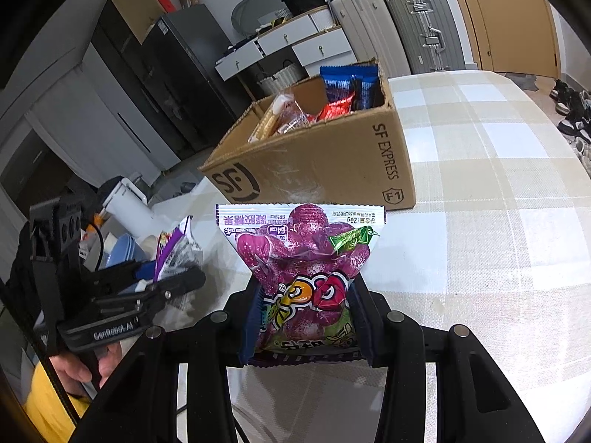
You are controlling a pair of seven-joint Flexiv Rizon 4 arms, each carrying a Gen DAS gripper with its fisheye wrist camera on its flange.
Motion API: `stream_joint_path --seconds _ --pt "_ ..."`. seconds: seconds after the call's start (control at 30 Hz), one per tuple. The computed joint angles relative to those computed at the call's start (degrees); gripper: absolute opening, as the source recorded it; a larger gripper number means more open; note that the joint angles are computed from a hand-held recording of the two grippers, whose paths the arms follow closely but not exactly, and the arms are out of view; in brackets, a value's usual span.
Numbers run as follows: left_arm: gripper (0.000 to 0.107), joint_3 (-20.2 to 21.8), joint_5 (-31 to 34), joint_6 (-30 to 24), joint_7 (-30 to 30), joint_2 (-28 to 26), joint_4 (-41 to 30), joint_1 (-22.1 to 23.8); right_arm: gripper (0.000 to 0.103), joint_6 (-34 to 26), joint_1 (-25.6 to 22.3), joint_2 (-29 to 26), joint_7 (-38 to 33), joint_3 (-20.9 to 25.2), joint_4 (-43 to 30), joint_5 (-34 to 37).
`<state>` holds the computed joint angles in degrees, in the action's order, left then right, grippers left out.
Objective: Organize snacks
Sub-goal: 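Lift both candy bags and carry them over the box, then lower both candy bags into the box and open both tools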
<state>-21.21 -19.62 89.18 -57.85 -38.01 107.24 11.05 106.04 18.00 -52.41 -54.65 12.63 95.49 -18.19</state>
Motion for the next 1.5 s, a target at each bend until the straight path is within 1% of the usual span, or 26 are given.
stream_joint_path --seconds 0.07,0.17,0.3,0.33,0.4,0.47,0.57,0.63,0.77,0.9,0.93,1.0,1.03,1.1,1.13,1.17,1.23,1.33,1.4,1.43,1.47,1.5 --pt "0.047 -0.74 0.24 0.02 0.37 0.72 1.02 0.41 0.043 1.22 0.34 0.34 0.02 -0.41 0.51 0.61" --pt "0.047 -3.43 0.05 -0.17 1.44 2.14 3.20 2.11 0.043 2.95 0.34 1.09 0.26 -0.35 1.68 1.10" --pt "0.047 -10.56 -1.14 0.83 3.07 3.88 6.35 7.17 0.043 6.30 1.39 3.40 0.68 -1.56 4.30 2.56" --pt "0.047 -11.63 -1.27 0.92 3.24 4.15 6.66 7.92 0.043 7.03 1.44 3.85 0.76 -1.67 4.79 2.65" --pt "0.047 -13.54 -2.09 -0.38 3.17 4.71 6.54 9.31 0.043 7.95 1.91 4.97 1.09 -2.41 5.45 3.21" --pt "0.047 -14.16 -3.13 -1.66 3.51 5.21 5.71 9.60 0.043 7.46 1.61 5.93 1.51 -2.47 5.41 2.78" --pt "0.047 -10.92 -4.31 -3.80 4.16 6.38 2.60 6.81 0.043 5.34 -0.10 6.73 2.38 -1.35 3.88 1.06" --pt "0.047 -9.61 -5.66 -5.63 4.86 6.78 0.38 5.81 0.043 4.21 -0.93 7.05 2.79 -0.88 2.32 0.18" --pt "0.047 -3.60 -7.06 -11.81 3.91 6.27 -6.96 1.44 0.043 1.19 -3.13 6.42 3.29 1.02 -2.65 -2.30" --pt "0.047 3.50 -7.17 -20.02 1.31 3.20 -17.05 -3.14 0.043 -4.06 -4.72 3.96 3.17 3.22 -9.18 -3.86" --pt "0.047 5.01 -7.19 -21.51 0.87 2.38 -19.28 -4.11 0.043 -5.90 -5.85 2.55 2.70 5.13 -11.61 -4.45" --pt "0.047 7.92 -6.81 -24.71 0.61 0.56 -23.94 -5.98 0.043 -8.98 -6.93 0.39 1.28 7.44 -15.52 -4.45" --pt "0.047 9.89 -5.90 -26.14 -0.53 -1.35 -27.66 -7.51 0.043 -11.50 -7.65 -1.21 0.20 9.25 -18.24 -4.63" --pt "0.047 12.72 -4.11 -28.58 -2.22 -3.73 -32.77 -9.40 0.043 -15.70 -8.46 -3.87 -2.27 12.19 -22.61 -4.57" --pt "0.047 13.30 -3.71 -29.60 -2.83 -4.95 -35.14 -9.85 0.043 -18.23 -8.44 -5.46 -3.48 13.25 -25.35 -4.51" --pt "0.047 13.59 -3.49 -30.61 -3.33 -6.17 -37.39 -10.09 0.043 -19.80 -8.07 -6.37 -4.25 13.37 -27.04 -4.18" --pt "0.047 14.50 -2.35 -34.41 -4.64 -9.47 -43.58 -10.92 0.043 -24.83 -7.62 -8.98 -6.69 14.83 -31.66 -3.79" --pt "0.047 15.56 -0.43 -38.54 -6.24 -14.08 -51.72 -12.13 0.043 -30.16 -5.83 -11.34 -8.64 13.80 -36.43 -2.95" --pt "0.048 16.08 0.77 -41.58 -7.12 -17.23 -57.20 -12.81 0.043 -32.68 -4.39 -12.00 -9.24 11.86 -38.47 -2.57" --pt "0.048 16.13 1.11 -42.73 -7.56 -18.29 -58.98 -13.05 0.043 -34.02 -3.89 -12.39 -9.83 11.29 -39.39 -2.27" --pt "0.048 15.06 2.46 -44.14 -8.54 -19.27 -60.69 -12.73 0.043 -35.31 -3.50 -12.69 -10.44 10.91 -40.19 -1.85" --pt "0.048 15.86 1.16 -46.34 -8.55 -21.50 -64.27 -13.23 0.043 -36.64 -3.10 -12.99 -11.05 10.51 -40.86 -1.43"
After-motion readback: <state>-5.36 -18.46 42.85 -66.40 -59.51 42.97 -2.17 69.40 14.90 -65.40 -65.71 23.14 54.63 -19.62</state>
